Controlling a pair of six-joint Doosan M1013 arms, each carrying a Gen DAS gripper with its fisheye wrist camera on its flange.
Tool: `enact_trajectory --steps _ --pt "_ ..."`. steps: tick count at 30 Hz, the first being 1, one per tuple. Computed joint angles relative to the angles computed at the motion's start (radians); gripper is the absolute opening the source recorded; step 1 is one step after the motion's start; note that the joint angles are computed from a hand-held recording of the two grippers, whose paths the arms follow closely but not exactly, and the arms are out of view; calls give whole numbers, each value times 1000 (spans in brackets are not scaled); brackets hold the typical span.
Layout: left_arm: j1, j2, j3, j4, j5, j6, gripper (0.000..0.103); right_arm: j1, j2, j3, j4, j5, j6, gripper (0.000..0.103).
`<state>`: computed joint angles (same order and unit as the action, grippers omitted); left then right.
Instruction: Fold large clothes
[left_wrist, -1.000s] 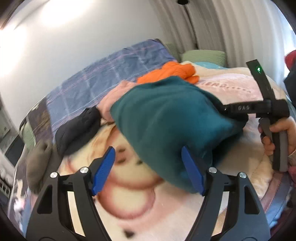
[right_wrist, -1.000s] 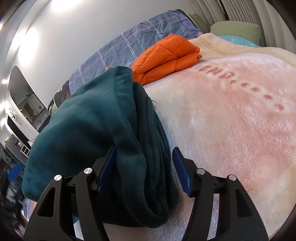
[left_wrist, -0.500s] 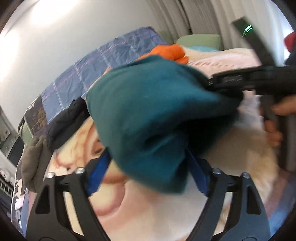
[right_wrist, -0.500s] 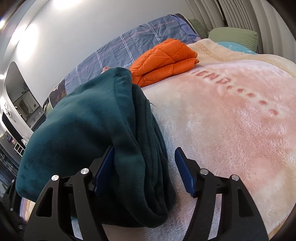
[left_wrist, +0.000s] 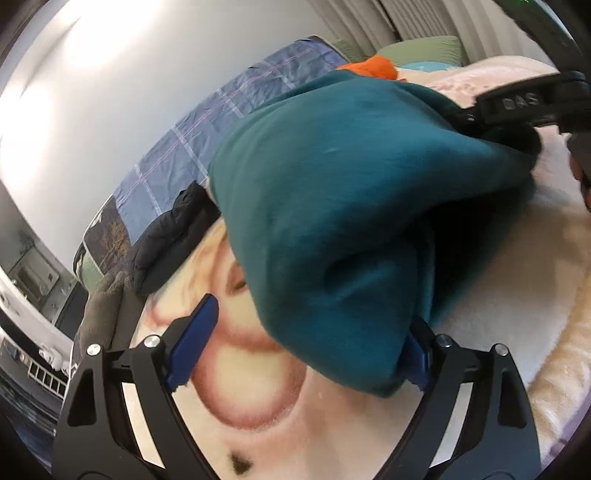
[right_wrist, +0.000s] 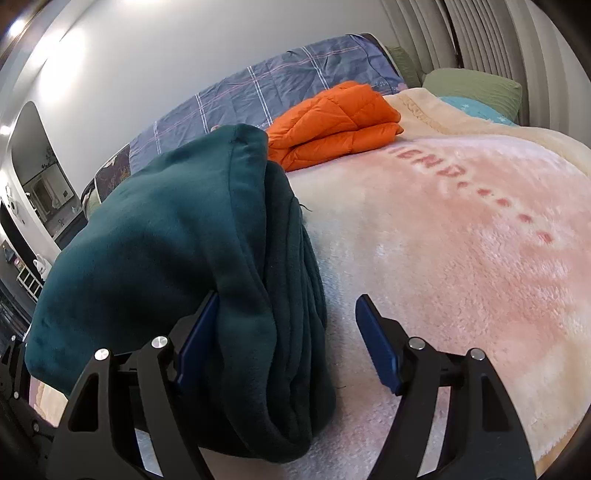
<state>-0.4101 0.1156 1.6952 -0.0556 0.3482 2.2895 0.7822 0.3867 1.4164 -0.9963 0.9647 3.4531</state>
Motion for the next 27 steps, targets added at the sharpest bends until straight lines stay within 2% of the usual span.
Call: enact_trajectory --steps 1,2,3,4,5,6,9,12,15,17,21,22,23,24,25,27 --pt "13 -3 -13 -112 51 101 83 1 -1 2 -3 3 5 73" --pt "34 -5 -32 -223 124 196 76 2 0 0 -5 7 8 73" --pt "55 -7 -53 -305 205 256 64 2 0 1 -6 8 11 73" --pt "82 -9 -82 -390 307 312 57 2 0 1 -9 6 14 73" --pt "107 -12 -102 -456 375 351 45 2 -1 3 -10 2 18 73" --pt "124 -21 -108 -510 390 385 34 2 -2 5 -13 -1 22 73" --pt "158 -27 -151 -646 383 459 32 3 -2 5 -14 1 22 73" --pt "137 11 -229 -681 343 445 31 5 2 -1 -12 15 12 73" --pt "93 99 -363 -635 388 342 31 8 4 -7 -10 24 6 73" --pt "50 182 -485 -570 464 251 31 7 3 -5 -10 19 9 73" --pt "-36 293 -631 -366 484 139 32 4 -2 3 -8 -1 20 73" --pt "-54 321 -657 -313 478 131 33 3 -3 4 -7 -6 23 73" --pt "-76 348 -673 -221 471 103 45 3 -3 5 -7 -8 24 73" --pt "-97 379 -702 -109 514 53 50 2 -3 5 -5 -10 21 73" --pt "-114 435 -762 -2 609 10 50 0 -2 3 4 -13 12 73" --pt "-119 486 -838 63 700 -53 50 -4 -1 3 3 -23 15 73"
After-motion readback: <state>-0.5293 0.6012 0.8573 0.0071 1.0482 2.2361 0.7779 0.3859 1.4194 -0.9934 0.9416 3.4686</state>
